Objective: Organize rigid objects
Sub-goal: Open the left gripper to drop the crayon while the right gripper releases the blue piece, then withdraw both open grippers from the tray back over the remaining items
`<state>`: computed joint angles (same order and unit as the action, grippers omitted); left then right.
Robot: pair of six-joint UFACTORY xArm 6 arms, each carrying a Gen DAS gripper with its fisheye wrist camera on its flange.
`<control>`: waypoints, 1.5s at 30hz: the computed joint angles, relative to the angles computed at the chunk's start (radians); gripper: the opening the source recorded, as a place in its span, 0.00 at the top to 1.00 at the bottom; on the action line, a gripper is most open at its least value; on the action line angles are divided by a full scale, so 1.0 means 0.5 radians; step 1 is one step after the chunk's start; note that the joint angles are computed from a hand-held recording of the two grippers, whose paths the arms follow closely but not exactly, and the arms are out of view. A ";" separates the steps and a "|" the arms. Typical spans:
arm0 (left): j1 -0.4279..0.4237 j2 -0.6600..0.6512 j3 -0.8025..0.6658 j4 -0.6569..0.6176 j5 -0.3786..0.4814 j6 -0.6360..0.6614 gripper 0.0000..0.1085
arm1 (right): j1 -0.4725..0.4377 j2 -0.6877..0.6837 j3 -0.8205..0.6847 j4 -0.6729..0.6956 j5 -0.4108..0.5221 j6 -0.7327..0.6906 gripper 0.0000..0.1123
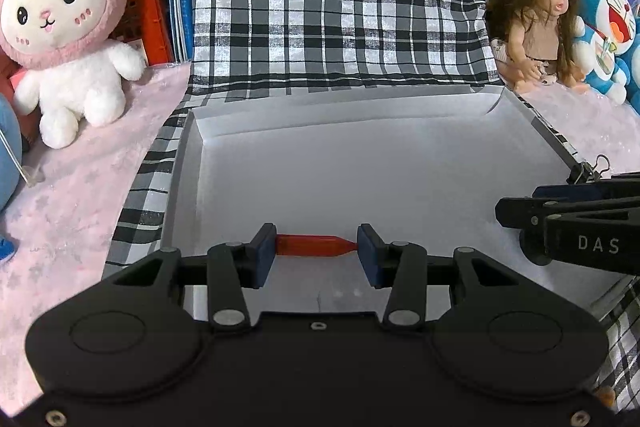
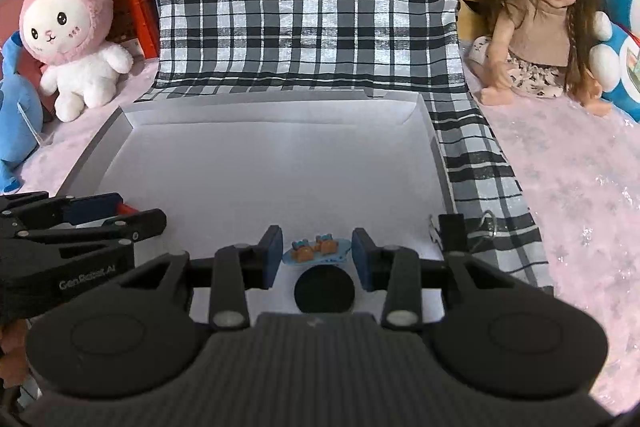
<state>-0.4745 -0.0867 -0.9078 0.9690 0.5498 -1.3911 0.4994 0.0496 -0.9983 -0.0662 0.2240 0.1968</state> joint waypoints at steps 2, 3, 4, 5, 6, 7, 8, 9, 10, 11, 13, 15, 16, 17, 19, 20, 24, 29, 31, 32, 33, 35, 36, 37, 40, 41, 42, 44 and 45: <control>-0.005 0.002 0.000 0.019 0.006 -0.013 0.61 | -0.003 -0.001 0.015 -0.082 -0.025 0.064 0.61; -0.006 0.001 0.002 0.028 0.006 -0.018 0.61 | -0.004 -0.002 0.019 -0.127 -0.028 0.099 0.61; -0.006 0.001 0.003 0.036 0.005 -0.023 0.61 | -0.003 -0.001 0.024 -0.143 -0.031 0.111 0.61; -0.007 0.001 0.004 0.042 0.005 -0.028 0.61 | 0.000 -0.001 0.028 -0.137 -0.031 0.107 0.61; -0.006 -0.001 0.006 0.045 0.003 -0.032 0.61 | -0.001 0.000 0.034 -0.149 -0.040 0.116 0.62; -0.006 -0.001 0.007 0.046 0.003 -0.032 0.61 | -0.003 -0.001 0.041 -0.192 -0.054 0.146 0.62; -0.007 -0.001 0.006 0.047 0.004 -0.034 0.61 | -0.004 -0.002 0.045 -0.232 -0.061 0.175 0.62; -0.007 -0.001 0.007 0.048 0.004 -0.034 0.61 | -0.003 -0.001 0.045 -0.259 -0.063 0.196 0.62; -0.007 -0.001 0.007 0.048 0.004 -0.034 0.61 | -0.003 -0.001 0.046 -0.276 -0.066 0.206 0.62; -0.007 -0.001 0.007 0.049 0.005 -0.034 0.61 | -0.002 -0.001 0.047 -0.277 -0.067 0.203 0.62; -0.006 -0.002 0.009 0.046 0.000 -0.034 0.61 | 0.000 -0.004 0.051 -0.250 -0.073 0.179 0.61; -0.005 -0.007 0.012 0.038 -0.005 -0.026 0.61 | 0.003 -0.008 0.058 -0.217 -0.080 0.149 0.61; -0.006 -0.010 0.013 0.034 -0.005 -0.022 0.61 | 0.006 -0.011 0.062 -0.188 -0.085 0.122 0.59; -0.009 -0.013 0.016 0.030 -0.006 -0.018 0.61 | 0.008 -0.014 0.068 -0.161 -0.092 0.097 0.58; -0.014 -0.020 0.020 0.030 -0.005 -0.021 0.61 | 0.008 -0.020 0.079 -0.157 -0.108 0.088 0.57; -0.018 -0.024 0.022 0.034 0.000 -0.028 0.61 | 0.007 -0.025 0.086 -0.161 -0.120 0.086 0.57; -0.038 -0.053 0.038 0.070 0.019 -0.072 0.61 | 0.008 -0.050 0.117 -0.153 -0.156 0.052 0.50; -0.080 -0.124 0.071 0.143 0.053 -0.118 0.56 | 0.014 -0.112 0.186 -0.069 -0.220 -0.056 0.48; -0.106 -0.160 0.091 0.184 0.077 -0.149 0.54 | 0.015 -0.143 0.222 -0.034 -0.249 -0.095 0.45; -0.118 -0.177 0.102 0.201 0.087 -0.165 0.53 | 0.016 -0.157 0.238 -0.008 -0.264 -0.120 0.44; -0.130 -0.196 0.113 0.212 0.097 -0.179 0.52 | 0.020 -0.173 0.255 0.042 -0.276 -0.167 0.41; -0.159 -0.237 0.140 0.230 0.117 -0.203 0.51 | 0.037 -0.214 0.299 0.208 -0.309 -0.322 0.38; -0.174 -0.257 0.154 0.244 0.127 -0.216 0.50 | 0.043 -0.232 0.318 0.269 -0.324 -0.380 0.36; -0.191 -0.277 0.167 0.259 0.139 -0.227 0.49 | 0.050 -0.254 0.342 0.327 -0.343 -0.438 0.34; -0.248 -0.338 0.205 0.299 0.188 -0.266 0.45 | 0.069 -0.319 0.409 0.488 -0.391 -0.599 0.30; -0.266 -0.362 0.221 0.312 0.197 -0.280 0.44 | 0.081 -0.341 0.432 0.573 -0.407 -0.678 0.30; -0.282 -0.385 0.237 0.324 0.203 -0.294 0.43 | 0.094 -0.366 0.455 0.668 -0.421 -0.764 0.28; -0.319 -0.432 0.268 0.346 0.219 -0.330 0.41 | 0.119 -0.410 0.496 0.844 -0.446 -0.928 0.26; -0.336 -0.454 0.283 0.357 0.225 -0.347 0.40 | 0.132 -0.433 0.519 0.917 -0.463 -1.000 0.25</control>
